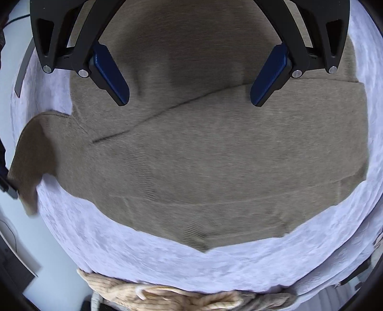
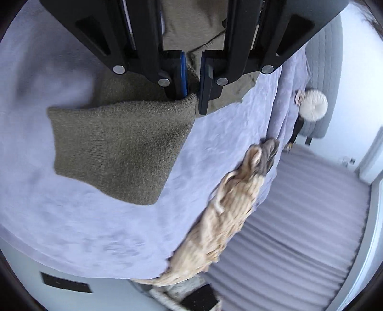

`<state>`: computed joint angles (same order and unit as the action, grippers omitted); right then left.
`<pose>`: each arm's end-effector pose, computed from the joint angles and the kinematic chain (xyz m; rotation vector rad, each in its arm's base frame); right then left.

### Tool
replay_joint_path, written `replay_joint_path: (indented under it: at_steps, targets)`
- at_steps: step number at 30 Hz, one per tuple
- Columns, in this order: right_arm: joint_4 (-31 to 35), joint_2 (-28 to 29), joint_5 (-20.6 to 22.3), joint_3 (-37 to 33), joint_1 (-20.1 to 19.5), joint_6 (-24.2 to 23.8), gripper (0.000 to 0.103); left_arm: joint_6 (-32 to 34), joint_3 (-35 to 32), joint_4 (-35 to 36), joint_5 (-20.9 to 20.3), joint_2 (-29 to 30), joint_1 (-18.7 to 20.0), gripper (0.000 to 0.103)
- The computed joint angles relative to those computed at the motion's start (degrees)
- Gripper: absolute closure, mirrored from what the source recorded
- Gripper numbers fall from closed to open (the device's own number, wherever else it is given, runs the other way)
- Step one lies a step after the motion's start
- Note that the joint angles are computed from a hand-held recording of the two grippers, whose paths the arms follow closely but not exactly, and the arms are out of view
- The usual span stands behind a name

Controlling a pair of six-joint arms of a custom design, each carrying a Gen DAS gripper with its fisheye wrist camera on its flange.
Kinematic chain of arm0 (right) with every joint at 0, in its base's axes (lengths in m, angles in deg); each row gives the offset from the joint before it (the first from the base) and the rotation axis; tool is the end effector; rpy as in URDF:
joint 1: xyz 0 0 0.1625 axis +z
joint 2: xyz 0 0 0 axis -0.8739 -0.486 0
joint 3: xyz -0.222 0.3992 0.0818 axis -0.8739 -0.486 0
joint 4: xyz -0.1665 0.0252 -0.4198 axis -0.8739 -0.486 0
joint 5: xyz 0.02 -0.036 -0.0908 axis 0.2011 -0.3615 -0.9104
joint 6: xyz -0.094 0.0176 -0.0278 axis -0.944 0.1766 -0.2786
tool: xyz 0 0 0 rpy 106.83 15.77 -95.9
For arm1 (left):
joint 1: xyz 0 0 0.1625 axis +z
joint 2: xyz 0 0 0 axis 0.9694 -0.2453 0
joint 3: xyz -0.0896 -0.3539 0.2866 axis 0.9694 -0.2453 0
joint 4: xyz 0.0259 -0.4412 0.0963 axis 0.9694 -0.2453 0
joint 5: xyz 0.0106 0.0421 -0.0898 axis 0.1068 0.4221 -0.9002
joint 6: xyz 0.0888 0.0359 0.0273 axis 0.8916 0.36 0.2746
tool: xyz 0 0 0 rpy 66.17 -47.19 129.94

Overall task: Fold small clothes
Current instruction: 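Grasp the other sweater sleeve with the right gripper, then fold the held sleeve across the sweater body with the right gripper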

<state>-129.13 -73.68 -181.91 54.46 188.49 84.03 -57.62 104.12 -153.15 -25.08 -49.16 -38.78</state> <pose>0.2919 -0.2852 0.2634 -0.6123 -2.5032 1.3744 -0.2216 -0.3883 0.2208 0.6428 2.5238 -0.0835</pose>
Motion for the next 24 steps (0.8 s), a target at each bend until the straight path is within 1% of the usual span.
replay_joint_path:
  at_steps: [1,4,7,10,11,13,14,15,17,18,19,20,21,23,24]
  targets:
    - [-0.57,2.79,2.23,-2.04,-0.37,-3.5,0.094,-0.15,-0.27,0.46,0.82,-0.63,0.66,0.002]
    - [-0.5,10.35,7.98,-7.45,-1.21,-10.43,0.094,-1.17,-0.47,2.44,3.06,-3.19,2.41,0.002]
    - [0.39,17.46,14.5,-11.89,-2.56,-14.34,0.094,-2.31,-0.76,4.18,5.08,-5.09,4.23,0.002]
    - [3.85,22.17,19.15,-14.48,-3.69,-14.93,0.094,-2.71,-1.18,6.52,7.08,-7.65,6.46,0.002]
    - [5.65,23.2,20.84,-15.1,-4.45,-14.8,0.094,-3.21,-0.93,6.44,7.39,-7.77,6.63,0.002]
    - [10.8,24.92,23.34,-16.04,-5.3,-12.4,0.094,-3.41,-0.96,7.65,8.08,-9.44,7.86,0.002]
    - [12.84,25.46,22.89,-16.53,-5.31,-10.96,0.093,-3.49,-1.01,7.84,8.29,-9.79,8.38,0.002]
    - [14.49,25.69,22.22,-16.72,-5.16,-9.57,0.091,-3.59,-0.87,7.9,8.41,-10.21,8.72,0.002]
    - [15.51,24.8,19.94,-16.25,-3.99,-7.71,0.089,-2.99,-0.81,8.03,8.68,-11.28,9.6,0.002]
    - [15.26,24.19,18.51,-15.81,-3.29,-7.13,0.078,-2.42,-0.72,7.62,8.69,-11.41,9.95,0.002]
    - [15.59,23.12,16.14,-15.31,-2.44,-5.75,0.056,-1.87,-0.67,7.12,8.6,-11.29,10.22,0.002]
    - [16.31,21.89,13.48,-14.81,-1.76,-3.54,0.047,-1.12,-0.71,6.78,8.4,-11.24,10.58,0.002]
    - [16.08,20.59,11.74,-14.33,-1.7,-2.17,0.045,-0.68,-0.78,6.61,8.23,-11.19,10.77,0.002]
    - [15.97,18.49,8.99,-13.2,-2.0,1.48,0.045,0.34,-0.97,5.99,7.69,-11.02,10.97,0.002]
    - [16.7,17.26,7.62,-12.48,-2.3,4.28,0.045,0.42,-0.91,4.75,7.49,-9.79,10.71,0.002]
